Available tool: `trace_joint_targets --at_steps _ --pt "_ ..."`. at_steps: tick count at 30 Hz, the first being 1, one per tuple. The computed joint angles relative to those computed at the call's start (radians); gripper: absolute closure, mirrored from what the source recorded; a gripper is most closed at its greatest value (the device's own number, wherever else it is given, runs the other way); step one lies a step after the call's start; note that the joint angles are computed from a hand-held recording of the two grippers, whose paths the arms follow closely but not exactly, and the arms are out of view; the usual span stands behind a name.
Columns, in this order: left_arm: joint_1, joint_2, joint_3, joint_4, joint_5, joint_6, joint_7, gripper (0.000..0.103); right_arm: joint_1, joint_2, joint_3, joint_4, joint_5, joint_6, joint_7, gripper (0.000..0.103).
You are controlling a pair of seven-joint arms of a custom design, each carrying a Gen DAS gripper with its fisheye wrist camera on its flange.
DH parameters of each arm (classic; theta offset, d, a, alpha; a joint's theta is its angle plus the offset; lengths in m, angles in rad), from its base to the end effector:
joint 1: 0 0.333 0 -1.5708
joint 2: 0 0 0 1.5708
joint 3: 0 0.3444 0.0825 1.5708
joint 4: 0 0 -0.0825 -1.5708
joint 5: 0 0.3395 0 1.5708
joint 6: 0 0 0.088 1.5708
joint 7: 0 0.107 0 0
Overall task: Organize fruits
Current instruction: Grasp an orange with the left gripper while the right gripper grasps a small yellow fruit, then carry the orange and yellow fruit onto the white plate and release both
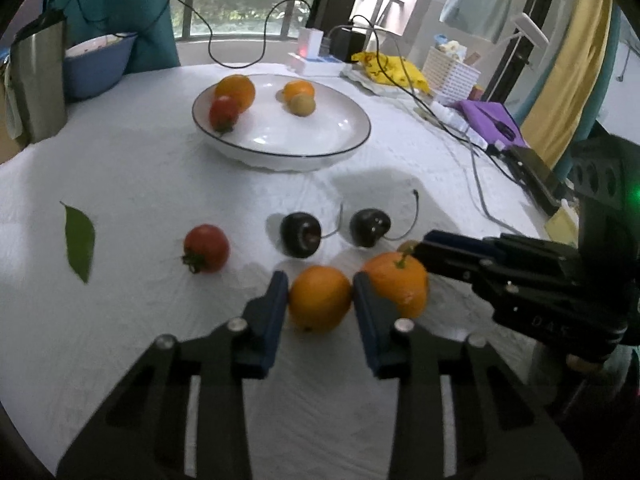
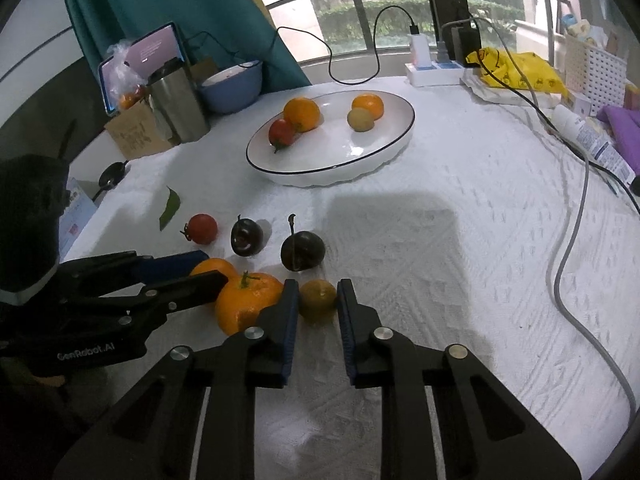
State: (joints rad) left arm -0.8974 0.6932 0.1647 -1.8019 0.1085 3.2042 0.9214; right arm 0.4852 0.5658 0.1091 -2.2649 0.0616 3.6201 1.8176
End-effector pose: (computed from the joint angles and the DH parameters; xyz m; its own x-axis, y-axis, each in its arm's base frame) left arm 0.4903 -0.4857 0.3034 -0.3422 -0.9056 0.2506 -0.7819 0.1265 -0.6105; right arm 0.4837 0.3101 0.2698 0.3230 -0.9134 -0.2476 -0.7410 -0.0813 -0.6666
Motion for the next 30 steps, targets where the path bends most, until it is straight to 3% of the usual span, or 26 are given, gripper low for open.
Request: trace_joint_targets --at_steps 6,23,30 --pt "0.023 -0.014 -0.029 -0.013 -0.001 0.006 0.014 0.069 -0.071 0.01 0.055 0.008 -0.061 -0.012 0.045 0.08" --pt "-0.044 -0.028 0.089 0.005 -0.022 0.017 0.029 0.069 0.028 -0.036 -0.044 0.014 0.03 -0.017 -0.024 0.08" --pt "-0.02 -0.009 0.089 0.053 -0.01 0.008 0.034 0.069 0.048 -0.04 -0.076 0.059 0.08 -0.045 -0.08 0.08"
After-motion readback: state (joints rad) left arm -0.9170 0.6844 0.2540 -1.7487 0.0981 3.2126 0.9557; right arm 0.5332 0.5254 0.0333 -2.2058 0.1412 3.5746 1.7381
